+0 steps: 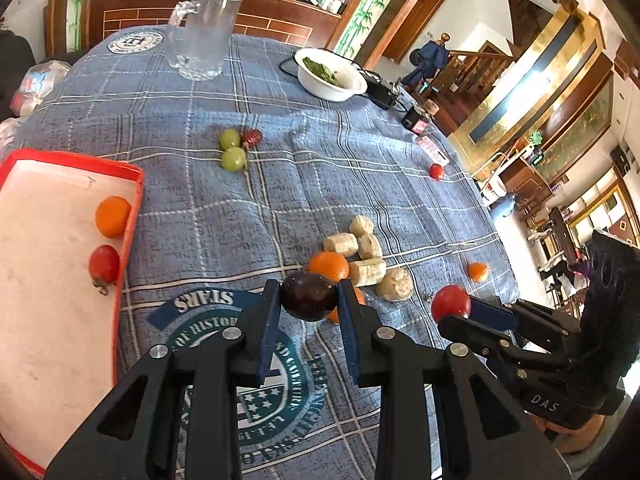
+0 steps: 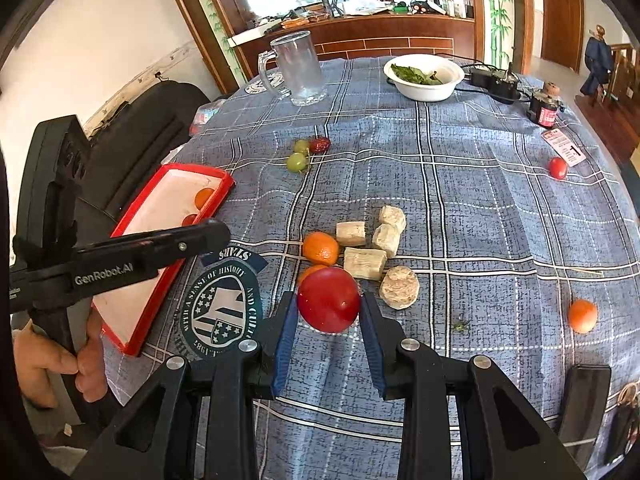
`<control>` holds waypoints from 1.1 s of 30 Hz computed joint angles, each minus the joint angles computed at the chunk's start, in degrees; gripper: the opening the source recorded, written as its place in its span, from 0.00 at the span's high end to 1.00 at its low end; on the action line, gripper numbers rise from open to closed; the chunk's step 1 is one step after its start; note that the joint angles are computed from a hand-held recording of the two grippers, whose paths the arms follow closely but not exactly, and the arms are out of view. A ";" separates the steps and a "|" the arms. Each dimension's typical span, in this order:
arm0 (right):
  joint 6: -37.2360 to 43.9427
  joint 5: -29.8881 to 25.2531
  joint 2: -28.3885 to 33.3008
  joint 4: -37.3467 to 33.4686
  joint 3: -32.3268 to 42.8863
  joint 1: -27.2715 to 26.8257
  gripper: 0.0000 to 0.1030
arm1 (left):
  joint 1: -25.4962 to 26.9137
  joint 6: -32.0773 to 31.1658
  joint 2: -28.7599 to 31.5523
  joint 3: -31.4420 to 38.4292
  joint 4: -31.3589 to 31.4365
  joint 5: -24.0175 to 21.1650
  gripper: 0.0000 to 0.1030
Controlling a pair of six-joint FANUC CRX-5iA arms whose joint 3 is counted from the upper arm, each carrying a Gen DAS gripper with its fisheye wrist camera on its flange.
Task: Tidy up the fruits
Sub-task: 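Carry the plum and tomato into the tray and open both grippers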
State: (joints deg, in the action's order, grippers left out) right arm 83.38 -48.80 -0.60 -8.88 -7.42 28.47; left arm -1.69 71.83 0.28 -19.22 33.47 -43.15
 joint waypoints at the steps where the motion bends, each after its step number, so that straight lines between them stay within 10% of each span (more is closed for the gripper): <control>1: -0.06 0.04 0.13 0.00 0.16 0.24 0.69 | 0.30 -0.06 -0.14 -0.10 -0.02 -0.02 0.75; 33: 9.08 -11.99 24.39 -11.31 31.04 9.52 0.69 | 15.46 -1.95 -3.72 -8.42 -2.04 -1.15 0.75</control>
State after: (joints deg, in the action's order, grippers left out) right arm 92.46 -60.79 23.79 -20.19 23.62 37.99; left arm 13.77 69.88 -3.44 -27.64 31.43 -44.30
